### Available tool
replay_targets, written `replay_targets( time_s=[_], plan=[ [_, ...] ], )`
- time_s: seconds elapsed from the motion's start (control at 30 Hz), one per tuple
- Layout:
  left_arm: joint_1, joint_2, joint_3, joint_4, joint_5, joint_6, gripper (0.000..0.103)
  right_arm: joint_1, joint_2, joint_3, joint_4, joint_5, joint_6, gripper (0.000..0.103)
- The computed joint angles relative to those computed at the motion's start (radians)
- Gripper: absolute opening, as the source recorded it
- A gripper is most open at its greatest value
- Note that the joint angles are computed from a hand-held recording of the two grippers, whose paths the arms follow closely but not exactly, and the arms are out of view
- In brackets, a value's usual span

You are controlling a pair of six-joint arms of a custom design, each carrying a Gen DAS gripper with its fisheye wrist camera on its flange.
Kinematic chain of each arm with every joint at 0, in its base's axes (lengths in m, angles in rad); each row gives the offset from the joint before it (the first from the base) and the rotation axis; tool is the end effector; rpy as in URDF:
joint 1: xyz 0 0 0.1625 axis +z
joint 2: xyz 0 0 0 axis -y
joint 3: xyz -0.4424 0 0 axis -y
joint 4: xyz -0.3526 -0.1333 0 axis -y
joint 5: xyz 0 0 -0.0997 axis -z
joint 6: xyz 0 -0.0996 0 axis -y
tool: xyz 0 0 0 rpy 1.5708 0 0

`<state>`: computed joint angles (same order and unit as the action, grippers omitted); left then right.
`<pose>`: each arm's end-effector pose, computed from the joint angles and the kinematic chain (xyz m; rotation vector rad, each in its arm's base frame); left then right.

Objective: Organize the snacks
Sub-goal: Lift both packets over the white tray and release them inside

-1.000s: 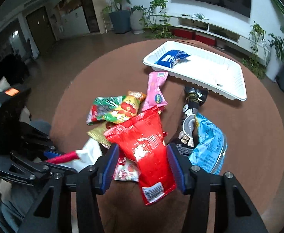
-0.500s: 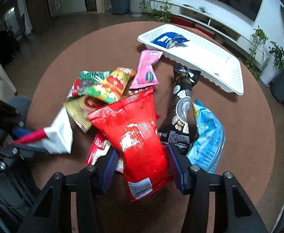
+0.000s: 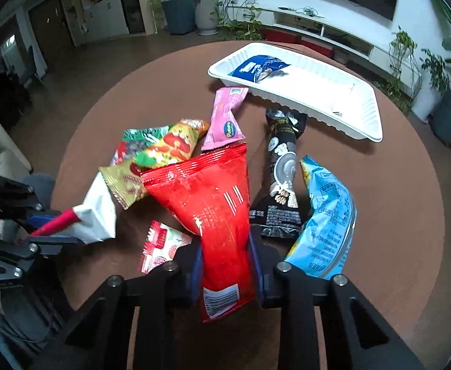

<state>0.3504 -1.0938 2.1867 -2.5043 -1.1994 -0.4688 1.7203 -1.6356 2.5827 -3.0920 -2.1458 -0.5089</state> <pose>-0.3635 -0.3133 0.1350 1.0543 2.5589 -0.2420 0.1239 -0.2912 0.3017 0.5829 -2.3603 0.5755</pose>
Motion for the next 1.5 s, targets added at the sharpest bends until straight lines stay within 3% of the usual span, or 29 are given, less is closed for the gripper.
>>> replay_targets(
  time_s=[0.37, 0.8, 1.17, 1.5],
  plan=[
    [-0.003, -0.01, 0.009, -0.004, 0.007, -0.008, 0.018, -0.085, -0.12, -0.018, 0.101, 0.208, 0.103, 0.027],
    [0.008, -0.024, 0.01, -0.011, 0.005, -0.017, 0.018, -0.277, -0.261, -0.01, 0.213, 0.522, 0.144, 0.027],
    [0.002, -0.028, -0.017, 0.014, 0.049, -0.013, 0.018, -0.376, -0.315, -0.008, 0.247, 0.611, 0.132, 0.027],
    [0.08, -0.035, -0.124, -0.016, 0.067, 0.049, 0.018, -0.539, -0.401, -0.079, 0.33, 0.77, 0.13, 0.027]
  ],
)
